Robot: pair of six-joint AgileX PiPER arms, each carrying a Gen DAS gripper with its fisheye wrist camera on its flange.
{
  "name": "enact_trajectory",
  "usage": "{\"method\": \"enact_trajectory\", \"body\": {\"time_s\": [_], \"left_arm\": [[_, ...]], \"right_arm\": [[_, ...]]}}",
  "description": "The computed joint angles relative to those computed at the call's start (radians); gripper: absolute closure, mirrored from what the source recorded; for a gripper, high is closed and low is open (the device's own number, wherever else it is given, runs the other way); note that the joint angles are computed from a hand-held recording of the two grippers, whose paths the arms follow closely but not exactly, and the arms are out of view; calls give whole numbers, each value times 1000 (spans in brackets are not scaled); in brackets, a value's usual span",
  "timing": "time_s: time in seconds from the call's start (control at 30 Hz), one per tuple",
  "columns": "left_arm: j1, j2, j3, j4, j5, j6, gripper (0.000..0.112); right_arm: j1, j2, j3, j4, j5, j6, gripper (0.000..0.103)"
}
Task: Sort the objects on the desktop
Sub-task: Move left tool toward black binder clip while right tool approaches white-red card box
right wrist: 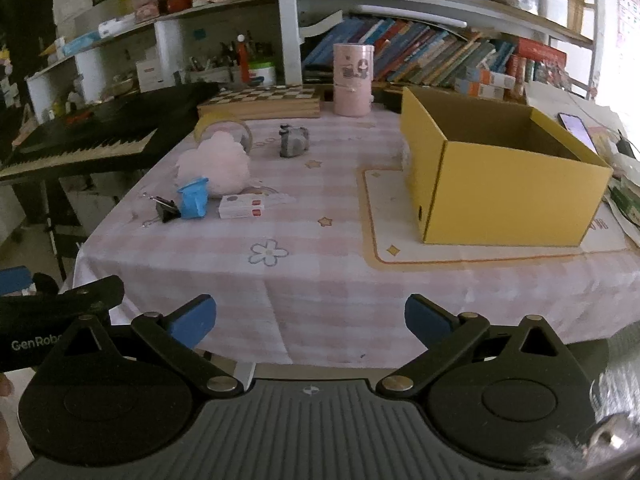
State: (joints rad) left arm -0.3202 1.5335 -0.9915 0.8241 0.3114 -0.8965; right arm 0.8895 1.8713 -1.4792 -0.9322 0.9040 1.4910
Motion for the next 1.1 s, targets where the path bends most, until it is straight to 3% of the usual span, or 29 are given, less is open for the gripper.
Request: {"method": "enact_trajectory", "body": {"time_s": [0.23,0.53,0.73,0.93,1.1], "left_arm": [[7,38,-42,130,30,-131,9],[65,156,-169,-126,42,62,9],[64,244,-280,-95,92,5,9],[60,336,-414,-104,161,4,9],[57,394,-510,-121,218,25,9]], "right_arm": [[-46,39,-57,10,-84,-95,3],[-130,127,-182,130,-180,-332,6],[-197,212,-312,259,-215,-539,7],[-270,338,-525,464,-168,-792,20],[-319,472,-752,607,-94,-944,21]]}}
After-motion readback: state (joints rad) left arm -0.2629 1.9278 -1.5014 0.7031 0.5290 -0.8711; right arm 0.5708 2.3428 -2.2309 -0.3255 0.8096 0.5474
